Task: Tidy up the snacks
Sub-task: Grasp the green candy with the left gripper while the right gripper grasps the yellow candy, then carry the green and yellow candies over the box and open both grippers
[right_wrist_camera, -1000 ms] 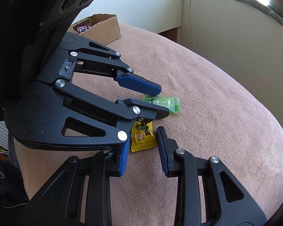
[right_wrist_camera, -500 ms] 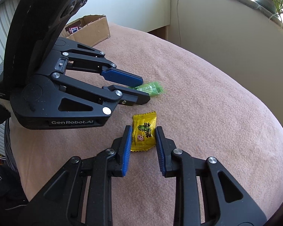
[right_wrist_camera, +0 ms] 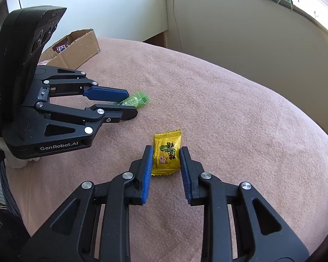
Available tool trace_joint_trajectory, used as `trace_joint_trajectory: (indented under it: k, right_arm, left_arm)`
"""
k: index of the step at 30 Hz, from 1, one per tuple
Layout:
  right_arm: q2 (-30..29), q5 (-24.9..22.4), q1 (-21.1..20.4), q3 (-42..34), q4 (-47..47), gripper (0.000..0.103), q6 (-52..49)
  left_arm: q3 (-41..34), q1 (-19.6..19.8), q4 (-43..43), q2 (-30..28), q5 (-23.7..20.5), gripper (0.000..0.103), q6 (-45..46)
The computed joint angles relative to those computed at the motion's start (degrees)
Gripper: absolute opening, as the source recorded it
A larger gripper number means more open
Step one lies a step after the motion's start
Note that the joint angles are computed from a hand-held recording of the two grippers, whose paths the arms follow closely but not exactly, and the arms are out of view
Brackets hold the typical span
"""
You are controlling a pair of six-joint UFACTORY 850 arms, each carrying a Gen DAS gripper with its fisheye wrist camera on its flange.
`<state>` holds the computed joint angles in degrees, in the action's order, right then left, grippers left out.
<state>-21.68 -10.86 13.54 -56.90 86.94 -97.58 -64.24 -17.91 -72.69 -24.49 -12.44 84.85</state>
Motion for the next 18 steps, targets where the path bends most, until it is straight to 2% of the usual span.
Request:
trace_joint_trajectory:
  k: [7, 10, 18]
  right_arm:
    - [1.51, 0.86, 0.50, 1.49, 9.92, 0.026, -7.83]
    - [3.15, 0.79, 0.58, 2.80, 14.55, 0.026, -11.81]
    - [6.72, 1.88, 2.30, 4.12, 22.88, 0.026, -19.18]
  left_arm:
    - [2.15, -0.38, -9.70, 1.46, 2.02, 0.020, 8.48]
    - [3.74, 0.08, -17.43, 2.98, 1.19, 0.020, 14.56]
    - [8.49, 1.80, -29.84, 9.16, -0.91, 0.020, 25.68]
